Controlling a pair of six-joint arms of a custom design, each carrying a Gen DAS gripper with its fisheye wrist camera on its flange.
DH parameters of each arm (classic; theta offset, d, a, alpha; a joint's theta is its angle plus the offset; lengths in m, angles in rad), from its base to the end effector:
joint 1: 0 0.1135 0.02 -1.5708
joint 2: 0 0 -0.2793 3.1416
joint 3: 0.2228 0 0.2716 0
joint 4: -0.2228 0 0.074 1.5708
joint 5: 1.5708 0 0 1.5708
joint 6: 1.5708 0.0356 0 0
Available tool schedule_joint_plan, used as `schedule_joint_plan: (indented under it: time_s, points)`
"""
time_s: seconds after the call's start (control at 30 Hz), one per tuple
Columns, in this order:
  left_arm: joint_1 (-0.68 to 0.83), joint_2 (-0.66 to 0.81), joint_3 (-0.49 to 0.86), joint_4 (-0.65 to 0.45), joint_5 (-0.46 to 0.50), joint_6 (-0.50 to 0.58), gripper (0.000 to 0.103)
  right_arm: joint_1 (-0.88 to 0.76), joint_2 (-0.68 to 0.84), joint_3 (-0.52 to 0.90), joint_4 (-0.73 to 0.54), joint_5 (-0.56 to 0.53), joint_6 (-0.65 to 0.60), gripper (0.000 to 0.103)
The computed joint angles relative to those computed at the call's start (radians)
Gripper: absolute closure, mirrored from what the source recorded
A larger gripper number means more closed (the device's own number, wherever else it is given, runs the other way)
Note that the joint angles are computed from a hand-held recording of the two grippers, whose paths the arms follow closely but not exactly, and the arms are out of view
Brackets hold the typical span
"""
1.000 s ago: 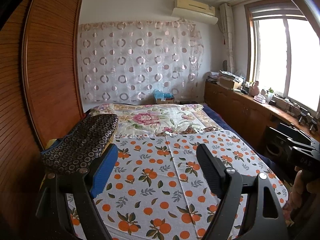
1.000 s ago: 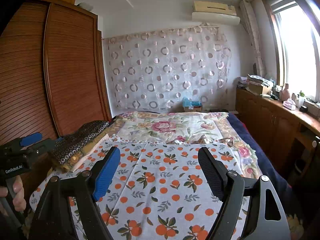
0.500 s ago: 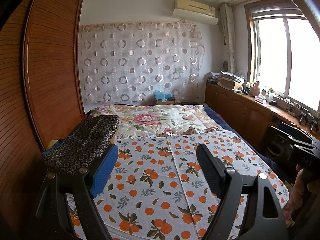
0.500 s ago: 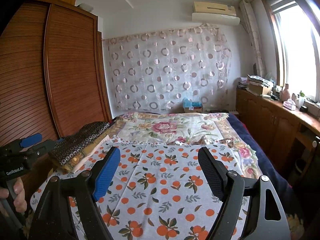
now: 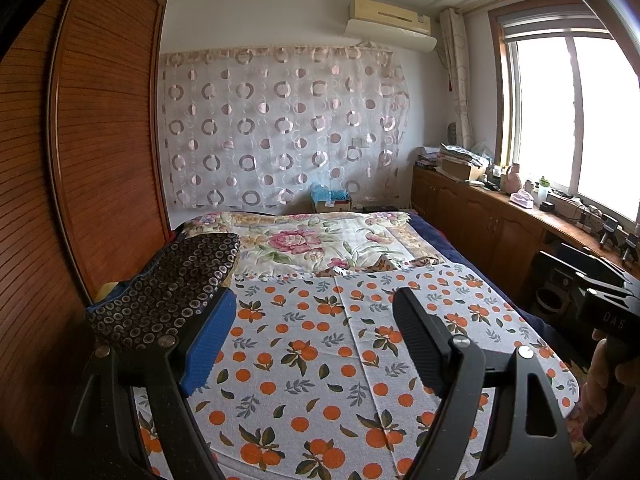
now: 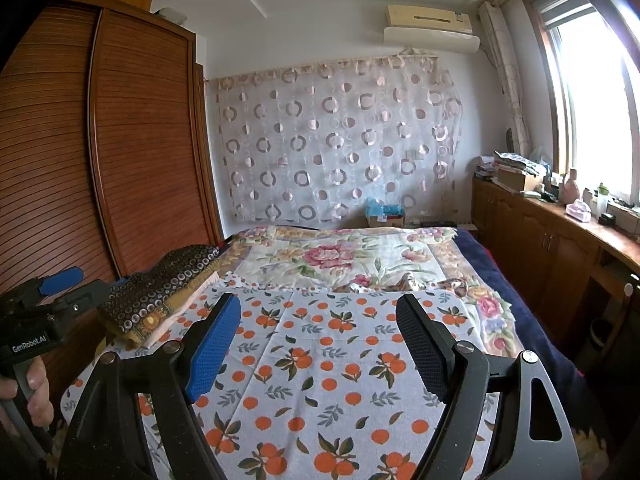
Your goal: Fold small clothes
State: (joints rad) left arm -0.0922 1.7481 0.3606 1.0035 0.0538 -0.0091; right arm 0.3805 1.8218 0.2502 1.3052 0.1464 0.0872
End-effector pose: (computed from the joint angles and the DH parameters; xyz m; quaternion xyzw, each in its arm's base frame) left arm 0.2768 -0.0275 0.0979 0.0495 0.8274 -0.0506 0.5571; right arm 0.2383 0.0897 0.0904 -0.0719 0.7906 0.0837 0.6023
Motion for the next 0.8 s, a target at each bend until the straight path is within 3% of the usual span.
schedule_joint_plan:
  time_s: [0.8]
  points:
    - [0.0,0.014,-0.002,0.018,-0.001,0.0,0.022,-0.017,0.003,0.002,0.003,-0.018,-0.009,0.021]
